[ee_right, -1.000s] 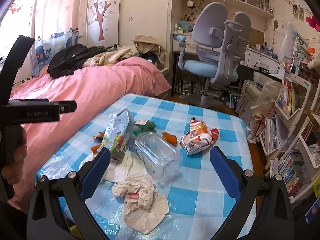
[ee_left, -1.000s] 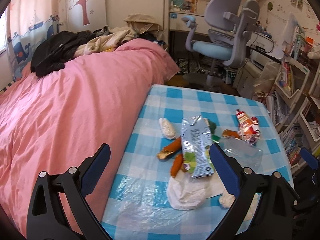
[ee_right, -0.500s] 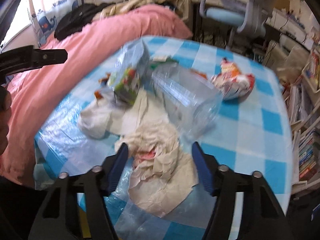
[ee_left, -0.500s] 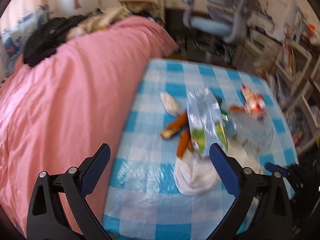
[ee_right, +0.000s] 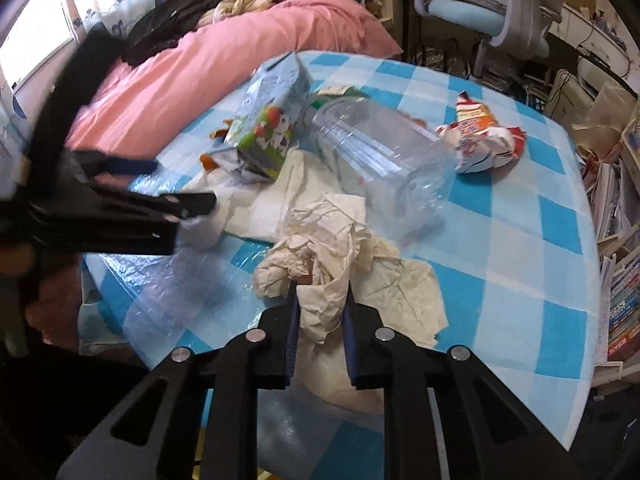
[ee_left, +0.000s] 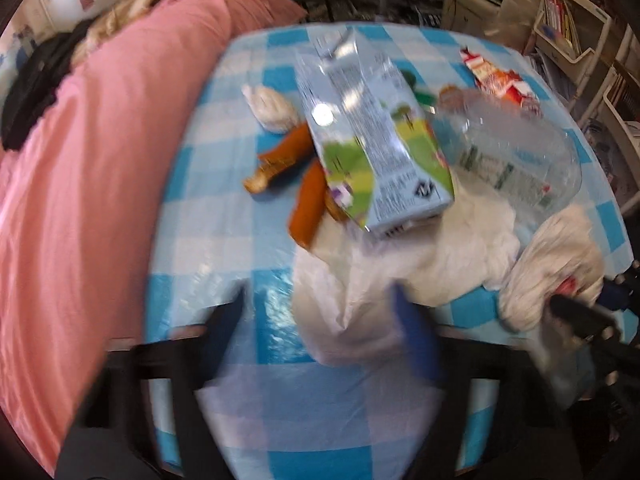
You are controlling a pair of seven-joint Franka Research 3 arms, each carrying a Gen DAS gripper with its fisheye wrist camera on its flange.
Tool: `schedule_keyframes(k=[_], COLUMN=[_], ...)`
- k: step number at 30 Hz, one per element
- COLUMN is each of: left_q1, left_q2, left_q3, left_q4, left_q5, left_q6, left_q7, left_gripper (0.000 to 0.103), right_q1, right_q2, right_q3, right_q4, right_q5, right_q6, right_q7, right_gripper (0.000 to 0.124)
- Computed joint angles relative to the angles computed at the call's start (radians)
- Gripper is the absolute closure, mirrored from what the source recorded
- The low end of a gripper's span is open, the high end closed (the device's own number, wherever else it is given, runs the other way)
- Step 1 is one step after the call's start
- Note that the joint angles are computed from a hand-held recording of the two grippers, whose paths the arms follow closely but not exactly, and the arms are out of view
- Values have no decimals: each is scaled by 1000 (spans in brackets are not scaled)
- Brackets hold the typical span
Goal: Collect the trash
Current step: 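Grasp the beige tissue with the right gripper while the left gripper grasps white tissue, then carry both tissues to the yellow bin and open both grippers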
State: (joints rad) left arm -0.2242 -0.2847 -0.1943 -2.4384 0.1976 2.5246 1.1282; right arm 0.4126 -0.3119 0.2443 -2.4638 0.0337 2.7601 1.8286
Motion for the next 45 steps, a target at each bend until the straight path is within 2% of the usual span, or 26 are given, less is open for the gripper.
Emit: schedule_keyframes(k=[1, 2, 4, 6, 7, 10, 11, 12, 13, 16, 18, 22, 24, 27, 30, 34, 38, 40, 42, 45], left_q1=[-21, -36, -49, -102, -146, -238, -294, -345, -369, -371, -393, -359, -353, -351, -339, -296, -270, -258, -245, -224], left_q2=[1, -8, -40, -93, -133, -202, -221, -239, -252, -276, -290, -314, -318, -341, -367, -401, -443, -466, -504, -577], left_q3=[24, 38, 51, 107, 149, 227, 275, 318, 338, 338, 357, 325, 330, 335, 326, 282, 250, 237, 223, 202], left_q4=[-5, -11, -27, -56, -85, -135, -151, -163, -171, -186, -199, -206, -205, -215, -232, -256, -284, -298, -322, -369], left_q5=[-59, -100, -145, -282, -372, -518, -582, -636, -660, -656, -660, -597, -566, -529, -489, -416, -364, -342, -327, -310], left_q6=[9, 18, 42, 95, 159, 296, 347, 389, 415, 439, 463, 467, 465, 464, 467, 447, 407, 385, 358, 311], left_q7=[47, 85, 132, 234, 303, 435, 487, 529, 547, 540, 541, 495, 487, 478, 467, 434, 400, 384, 360, 313], left_gripper=[84, 95, 97, 98, 98, 98, 98, 98, 98, 98, 98, 98, 98, 98, 98, 98, 98, 98, 98, 98], right_q1=[-3, -6, -8, -4, -5, -4, -3, 1, 13, 48, 87, 151, 197, 290, 356, 378, 366, 346, 324, 285], right_q2=[-10, -21, -39, -60, -64, -84, -86, -82, -79, -78, -77, -68, -69, -58, -39, -28, -13, -16, -23, -41], right_q3=[-1, -2, -7, -12, -14, -13, -11, -14, -22, -44, -71, -109, -136, -196, -234, -222, -194, -163, -140, -109], right_q4=[-7, -14, -20, -35, -35, -46, -48, -45, -44, -47, -48, -40, -38, -16, 20, 45, 63, 57, 54, 42], right_q5=[-1, -1, 6, 21, 27, 43, 49, 56, 72, 118, 165, 256, 314, 439, 546, 614, 648, 640, 646, 665], right_q6=[6, 13, 20, 40, 45, 69, 79, 88, 99, 130, 150, 160, 151, 102, -15, -149, -273, -289, -308, -305], right_q7=[4, 7, 6, -2, -8, -18, -22, -31, -47, -103, -162, -273, -348, -521, -691, -844, -932, -943, -952, -957], right_gripper=[104, 104, 104, 104, 104, 104, 104, 104, 104, 104, 104, 104, 104, 104, 104, 104, 100, 92, 91, 78])
